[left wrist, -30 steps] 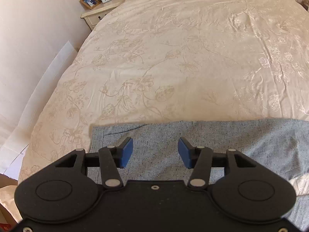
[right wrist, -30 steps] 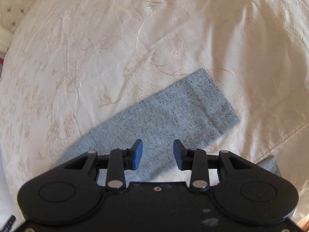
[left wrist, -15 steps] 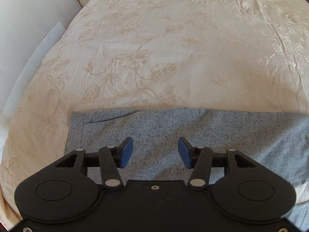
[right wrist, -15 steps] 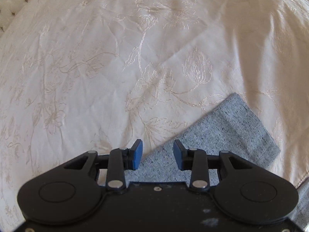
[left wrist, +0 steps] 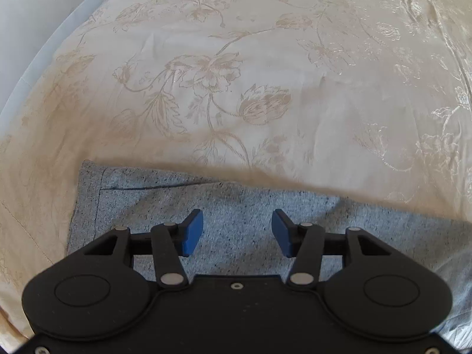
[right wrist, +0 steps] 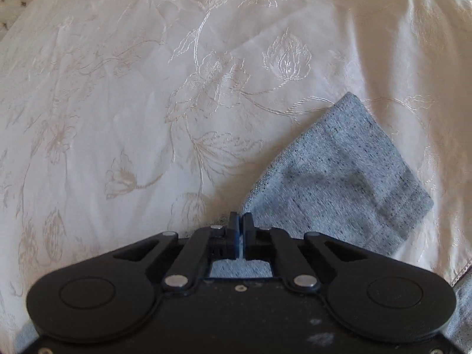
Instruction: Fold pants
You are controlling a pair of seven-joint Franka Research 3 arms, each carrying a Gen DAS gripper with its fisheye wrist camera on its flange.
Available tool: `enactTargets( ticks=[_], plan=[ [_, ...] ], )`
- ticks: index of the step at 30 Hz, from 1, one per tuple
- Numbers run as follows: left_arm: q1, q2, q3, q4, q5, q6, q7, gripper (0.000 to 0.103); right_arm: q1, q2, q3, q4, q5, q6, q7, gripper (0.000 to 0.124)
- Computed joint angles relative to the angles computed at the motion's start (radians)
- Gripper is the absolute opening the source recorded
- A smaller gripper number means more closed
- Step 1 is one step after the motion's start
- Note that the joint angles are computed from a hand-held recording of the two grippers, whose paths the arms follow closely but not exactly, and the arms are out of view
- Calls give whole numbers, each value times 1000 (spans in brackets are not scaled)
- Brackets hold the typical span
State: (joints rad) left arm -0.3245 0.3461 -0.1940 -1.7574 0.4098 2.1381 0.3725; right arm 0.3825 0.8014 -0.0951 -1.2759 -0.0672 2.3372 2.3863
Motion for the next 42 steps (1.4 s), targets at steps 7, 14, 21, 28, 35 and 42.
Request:
enactTargets(
  ticks=[7,14,21,28,35,42],
  plan=[
    [25,81,15,103,-45,-27,27,58,18,-272,3,-411,-3,183,35,2],
    [31,135,17,154,-97,-66,44,58,6,-427,25,-633,-18,230,79,2],
    [50,222,10,249,-166,-123,73,64,6,-453,45,-667,-41,224,110,2],
    [26,141,21,129,-149,-39,25,24,-7,-455,50,-672,-45,261,99,2],
    [-48,-368,-40,-353,79,145,-235,20,-22,-601,55,-799,-63,393,64,2],
    [-135,-559,-167,-582,-166,33,-336,18,-68,-871,118,-1078,-123,344,137,2]
  ],
)
